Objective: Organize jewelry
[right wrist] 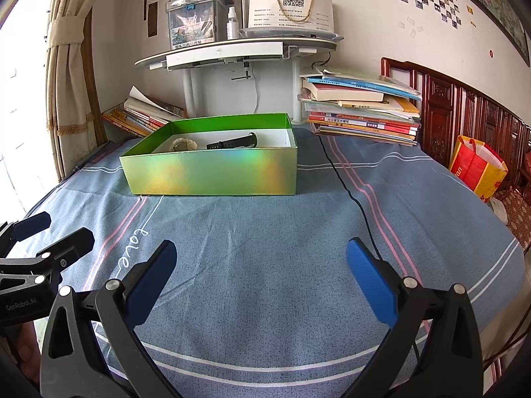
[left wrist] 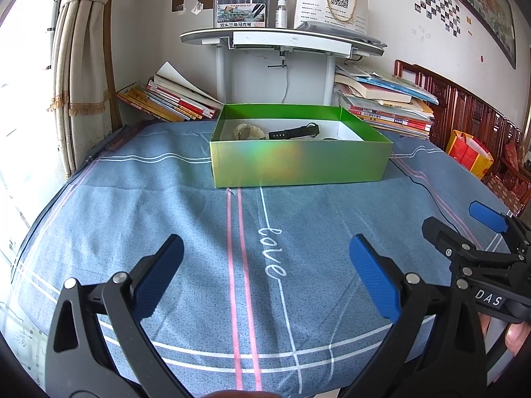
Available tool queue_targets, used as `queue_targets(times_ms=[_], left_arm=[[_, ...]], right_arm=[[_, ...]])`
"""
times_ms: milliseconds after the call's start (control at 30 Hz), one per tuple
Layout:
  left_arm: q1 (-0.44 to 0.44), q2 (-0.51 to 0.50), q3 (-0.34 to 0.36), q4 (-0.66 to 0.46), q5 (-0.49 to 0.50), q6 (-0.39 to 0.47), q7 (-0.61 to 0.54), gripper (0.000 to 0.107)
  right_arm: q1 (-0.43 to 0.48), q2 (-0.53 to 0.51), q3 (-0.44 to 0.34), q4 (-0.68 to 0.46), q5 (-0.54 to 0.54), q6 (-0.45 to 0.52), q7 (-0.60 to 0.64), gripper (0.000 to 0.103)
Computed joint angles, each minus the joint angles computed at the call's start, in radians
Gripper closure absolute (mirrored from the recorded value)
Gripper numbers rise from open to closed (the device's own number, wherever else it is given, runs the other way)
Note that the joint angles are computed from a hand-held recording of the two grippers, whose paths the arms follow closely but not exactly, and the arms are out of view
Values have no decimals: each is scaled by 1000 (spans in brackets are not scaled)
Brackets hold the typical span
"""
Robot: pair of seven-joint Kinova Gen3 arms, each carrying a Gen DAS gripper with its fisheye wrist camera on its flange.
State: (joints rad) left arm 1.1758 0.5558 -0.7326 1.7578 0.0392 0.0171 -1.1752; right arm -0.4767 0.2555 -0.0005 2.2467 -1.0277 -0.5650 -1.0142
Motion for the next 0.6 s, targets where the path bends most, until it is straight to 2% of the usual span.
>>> queue_targets(times_ms=[233,333,400,500,600], left_arm=[[26,20,-32,-14,-14,22,16,9],[0,6,3,-12,-33,12,15,9],[-40,-11,52,-16,-36,16,0,9],[-19,-1,27,-19,-39,20,17,9],[-34,-5,42,-23,-45,28,26,9]], right_arm=[[0,5,4,-3,5,9,3,3],[3,3,4,-1,15,9,-3,3],[1,3,6,-1,13,9,-2,3],[0,2,7,-2,10,10,1,3],[1,2,7,-2,12,9,1,3]])
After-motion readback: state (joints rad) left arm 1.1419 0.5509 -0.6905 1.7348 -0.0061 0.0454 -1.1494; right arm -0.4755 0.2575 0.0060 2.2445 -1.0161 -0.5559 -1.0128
